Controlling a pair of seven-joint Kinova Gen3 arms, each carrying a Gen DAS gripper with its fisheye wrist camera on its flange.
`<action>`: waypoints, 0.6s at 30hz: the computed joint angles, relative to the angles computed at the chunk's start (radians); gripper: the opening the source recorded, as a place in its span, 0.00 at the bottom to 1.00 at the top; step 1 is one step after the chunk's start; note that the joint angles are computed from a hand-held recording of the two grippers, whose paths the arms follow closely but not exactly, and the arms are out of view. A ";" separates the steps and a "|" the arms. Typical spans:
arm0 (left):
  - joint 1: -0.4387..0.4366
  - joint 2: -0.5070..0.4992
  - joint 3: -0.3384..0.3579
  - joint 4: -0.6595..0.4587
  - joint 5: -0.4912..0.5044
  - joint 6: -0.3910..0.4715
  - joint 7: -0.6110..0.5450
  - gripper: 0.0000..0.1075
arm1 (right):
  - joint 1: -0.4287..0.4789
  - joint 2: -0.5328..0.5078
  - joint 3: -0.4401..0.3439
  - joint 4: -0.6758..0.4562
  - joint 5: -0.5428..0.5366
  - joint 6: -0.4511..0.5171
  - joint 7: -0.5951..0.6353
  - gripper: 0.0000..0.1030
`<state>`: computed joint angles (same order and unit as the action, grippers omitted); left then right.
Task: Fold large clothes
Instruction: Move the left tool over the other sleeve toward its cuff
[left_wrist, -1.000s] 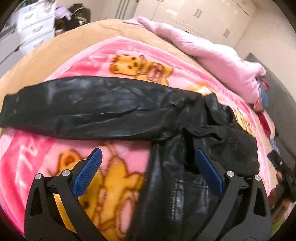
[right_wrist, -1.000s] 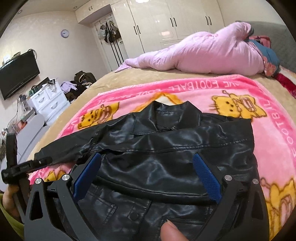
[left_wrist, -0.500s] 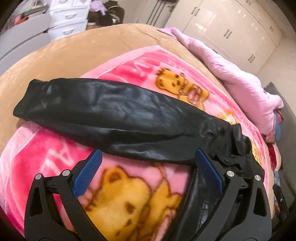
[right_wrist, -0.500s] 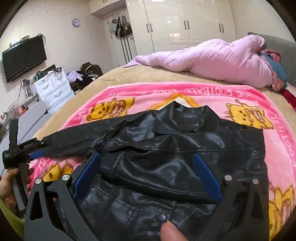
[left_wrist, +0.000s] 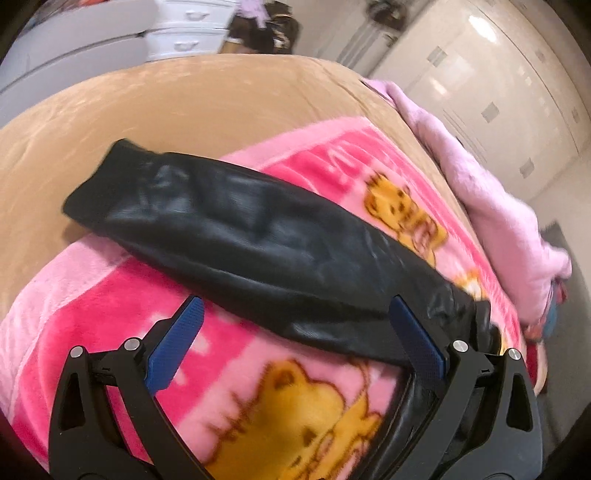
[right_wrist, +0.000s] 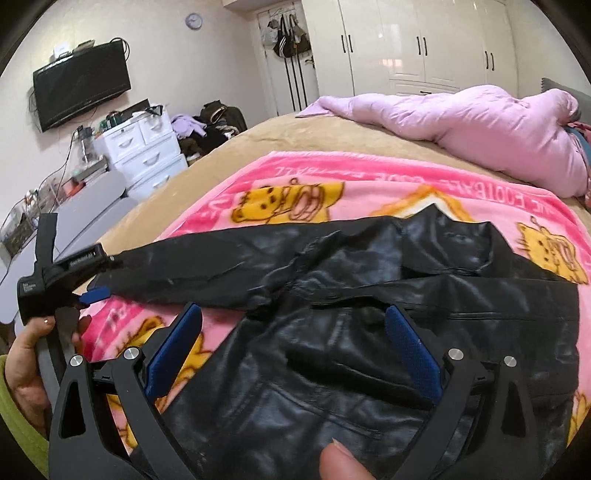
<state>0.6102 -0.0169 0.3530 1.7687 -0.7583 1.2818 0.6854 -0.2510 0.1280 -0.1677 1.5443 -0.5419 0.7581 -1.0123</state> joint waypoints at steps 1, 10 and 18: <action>-0.002 -0.009 -0.002 0.011 0.002 0.002 0.019 0.87 | -0.011 -0.002 -0.002 0.007 0.011 -0.015 -0.017 0.96; -0.091 -0.099 0.009 0.139 0.062 -0.104 0.126 0.87 | -0.079 0.012 -0.014 -0.006 0.114 -0.040 -0.126 0.96; -0.198 -0.150 0.018 0.218 0.131 -0.173 0.143 0.87 | -0.091 0.054 -0.010 -0.053 0.196 -0.023 -0.220 0.96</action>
<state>0.4119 -0.1672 0.3712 1.9867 -0.6277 1.1084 0.8286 -0.3421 0.1818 -0.1775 1.4915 -0.3462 0.7352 -1.2327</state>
